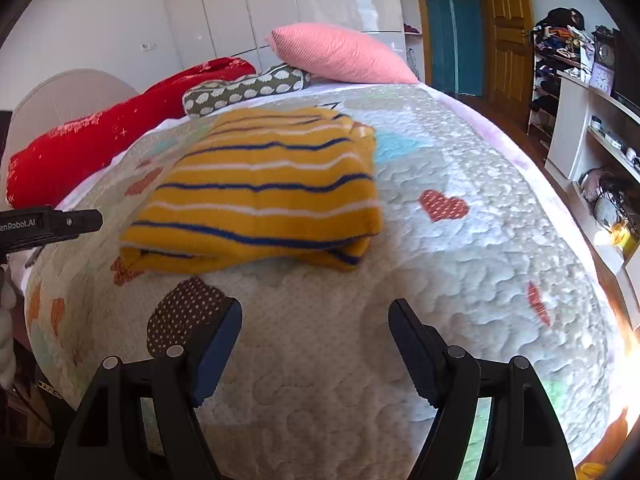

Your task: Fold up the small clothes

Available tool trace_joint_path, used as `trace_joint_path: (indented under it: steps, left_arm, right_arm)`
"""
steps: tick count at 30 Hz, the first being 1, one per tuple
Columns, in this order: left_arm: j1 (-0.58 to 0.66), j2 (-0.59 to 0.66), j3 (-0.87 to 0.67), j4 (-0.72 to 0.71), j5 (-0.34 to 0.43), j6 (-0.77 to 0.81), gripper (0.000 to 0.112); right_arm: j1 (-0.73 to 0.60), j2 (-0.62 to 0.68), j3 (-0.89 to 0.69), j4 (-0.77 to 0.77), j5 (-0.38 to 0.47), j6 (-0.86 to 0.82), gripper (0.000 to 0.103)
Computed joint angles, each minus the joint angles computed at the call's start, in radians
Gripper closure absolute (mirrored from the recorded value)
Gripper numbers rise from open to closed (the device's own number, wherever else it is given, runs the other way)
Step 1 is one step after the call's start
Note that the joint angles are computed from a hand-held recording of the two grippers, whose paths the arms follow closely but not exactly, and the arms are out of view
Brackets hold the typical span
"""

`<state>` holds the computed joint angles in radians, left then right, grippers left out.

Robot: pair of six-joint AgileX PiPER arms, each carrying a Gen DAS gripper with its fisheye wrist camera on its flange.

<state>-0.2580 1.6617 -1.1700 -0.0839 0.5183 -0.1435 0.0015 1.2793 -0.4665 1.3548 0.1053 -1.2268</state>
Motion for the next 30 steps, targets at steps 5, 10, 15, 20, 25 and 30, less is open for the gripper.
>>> trace_joint_path:
  steps: [5,10,15,20,25,30]
  left_arm:
    - [0.106,0.167,-0.233,-0.374,0.147,0.341,0.048]
    - [0.148,0.426,-0.539,-0.609,0.392,0.514,0.043]
    - [0.150,0.756,-0.956,-0.720,0.657,0.465,0.025]
    - [0.125,0.763,-0.966,-0.728,0.626,0.444,0.044]
    - [0.160,0.713,-0.983,-0.744,0.658,0.451,0.062]
    - [0.173,0.748,-1.198,-0.602,0.691,0.347,0.062]
  right_arm:
    - [-0.251,0.064,-0.188,-0.187,0.268,0.128,0.024]
    - [-0.333,0.360,-0.501,-0.168,0.476,0.205,0.023]
    - [-0.289,0.649,-0.819,-0.258,0.552,0.418,0.022]
    - [-0.216,0.813,-1.007,-0.297,0.602,0.528,0.052]
    - [-0.166,0.768,-1.054,-0.310,0.611,0.607,0.069]
    - [-0.077,0.777,-1.222,-0.398,0.621,0.704,0.071]
